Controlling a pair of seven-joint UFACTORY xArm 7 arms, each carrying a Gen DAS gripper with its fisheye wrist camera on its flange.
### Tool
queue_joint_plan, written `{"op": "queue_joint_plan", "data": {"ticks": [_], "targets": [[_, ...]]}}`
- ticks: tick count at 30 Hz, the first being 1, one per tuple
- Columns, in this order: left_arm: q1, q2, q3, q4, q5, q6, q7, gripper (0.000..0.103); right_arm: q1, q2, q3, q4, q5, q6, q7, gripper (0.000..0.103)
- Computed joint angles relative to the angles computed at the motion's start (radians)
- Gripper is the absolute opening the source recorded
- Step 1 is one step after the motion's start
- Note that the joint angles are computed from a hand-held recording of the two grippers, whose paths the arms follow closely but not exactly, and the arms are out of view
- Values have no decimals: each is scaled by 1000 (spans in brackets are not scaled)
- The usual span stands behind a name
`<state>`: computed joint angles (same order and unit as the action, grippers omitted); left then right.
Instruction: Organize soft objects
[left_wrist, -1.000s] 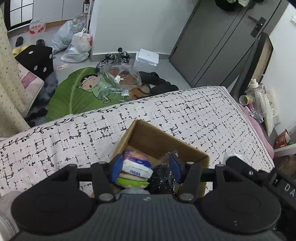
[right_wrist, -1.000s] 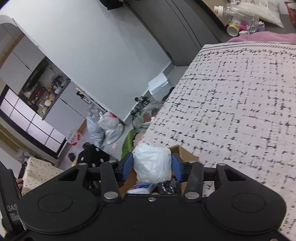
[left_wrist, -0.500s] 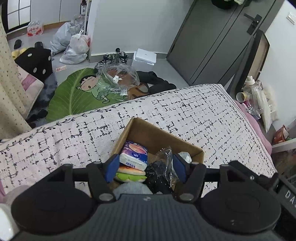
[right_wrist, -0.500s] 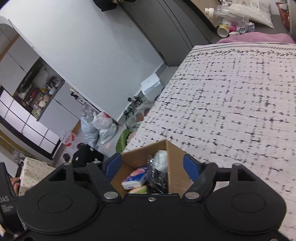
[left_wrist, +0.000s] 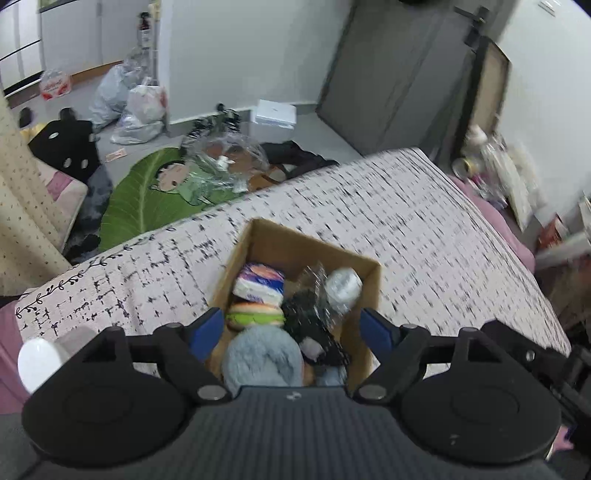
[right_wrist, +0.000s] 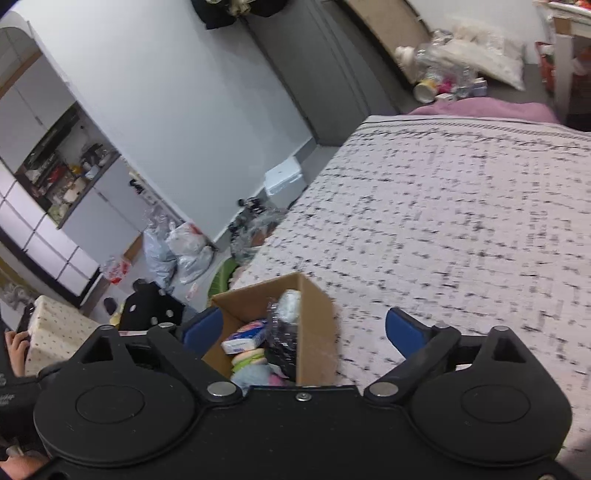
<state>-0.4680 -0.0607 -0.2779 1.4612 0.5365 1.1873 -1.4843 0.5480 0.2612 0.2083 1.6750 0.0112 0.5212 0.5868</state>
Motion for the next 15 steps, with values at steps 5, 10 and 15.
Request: {"op": "queue_joint_plan", "data": {"ticks": [5,10,15], "targets": [[-27,6,-21,27,-4,38,19,82,-7,-84,-17,-77,-54,0,37,103],[-58,8,-37,53,0,84,21,86,-36,-162,-4,-151,-47,6,39,103],[-90,21,-48,107,9,157,35,93,-61,-232,7,-205,-44,21,20,103]]}}
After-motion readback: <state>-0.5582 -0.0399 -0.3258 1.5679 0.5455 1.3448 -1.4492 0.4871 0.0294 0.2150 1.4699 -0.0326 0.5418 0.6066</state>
